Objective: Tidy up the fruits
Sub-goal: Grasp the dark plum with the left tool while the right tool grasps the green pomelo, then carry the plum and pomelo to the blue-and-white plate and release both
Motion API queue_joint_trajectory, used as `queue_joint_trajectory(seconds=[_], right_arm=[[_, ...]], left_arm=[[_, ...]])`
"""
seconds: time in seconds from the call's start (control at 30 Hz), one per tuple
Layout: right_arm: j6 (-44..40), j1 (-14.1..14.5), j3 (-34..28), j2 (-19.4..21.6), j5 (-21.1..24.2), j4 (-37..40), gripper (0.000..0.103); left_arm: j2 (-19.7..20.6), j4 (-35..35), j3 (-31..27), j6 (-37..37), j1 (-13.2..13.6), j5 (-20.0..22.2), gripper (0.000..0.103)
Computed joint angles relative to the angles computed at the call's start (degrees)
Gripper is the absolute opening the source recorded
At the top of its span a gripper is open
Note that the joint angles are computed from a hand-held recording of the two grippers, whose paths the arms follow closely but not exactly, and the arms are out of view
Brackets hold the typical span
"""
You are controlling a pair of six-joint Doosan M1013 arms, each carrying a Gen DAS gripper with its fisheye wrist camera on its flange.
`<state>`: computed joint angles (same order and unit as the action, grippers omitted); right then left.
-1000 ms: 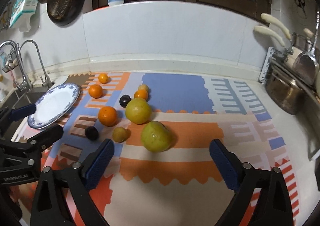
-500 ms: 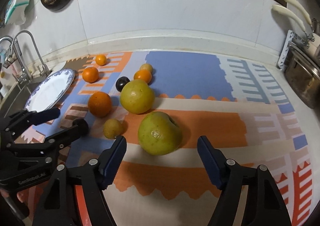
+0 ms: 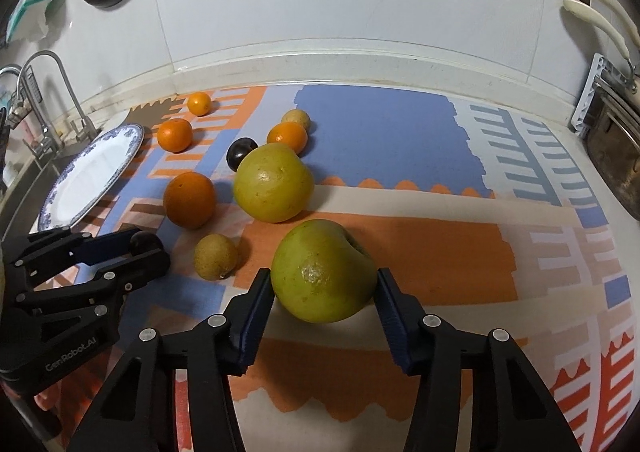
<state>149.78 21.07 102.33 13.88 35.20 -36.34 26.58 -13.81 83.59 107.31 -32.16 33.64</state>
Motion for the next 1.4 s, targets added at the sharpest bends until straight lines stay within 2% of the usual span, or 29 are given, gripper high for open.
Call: queue_joint_trajectory(seconds=[0.33, 0.73, 0.87, 1.03, 1.2, 1.4], right_arm=[[0.75, 0.24, 0.21, -0.29, -0.19, -0.54, 0.052], [4.76, 2.54, -0.05, -2.46, -1.74, -7.1, 0.052], [5.77, 3.6, -0.67, -2.89, -2.3, -9.57, 0.052], [6.57, 4.91, -1.95, -2.6, -2.72, -11.72, 0.052], [8.34, 6.38, -3.75, -1.7, -1.18, -13.63, 0.052], [7.29, 7.93, -6.6, 0.08, -0.55, -13.7, 0.052]], left_arm=[[-0.8, -2.06, 0.52, 1.31, 0.25, -1.0, 0.028], [-4.64, -6.8, 3.16, 4.3, 1.43, -4.98, 0.028], [-5.85, -6.47, 3.9, 3.89, 1.77, -6.71, 0.028], [-7.17, -6.41, 4.86, 4.63, 2.76, -8.44, 0.028], [-8.09, -10.41, 5.56, 9.86, 4.49, -9.42, 0.028], [-8.76, -11.45, 5.78, 11.23, 6.49, -9.96, 0.028]])
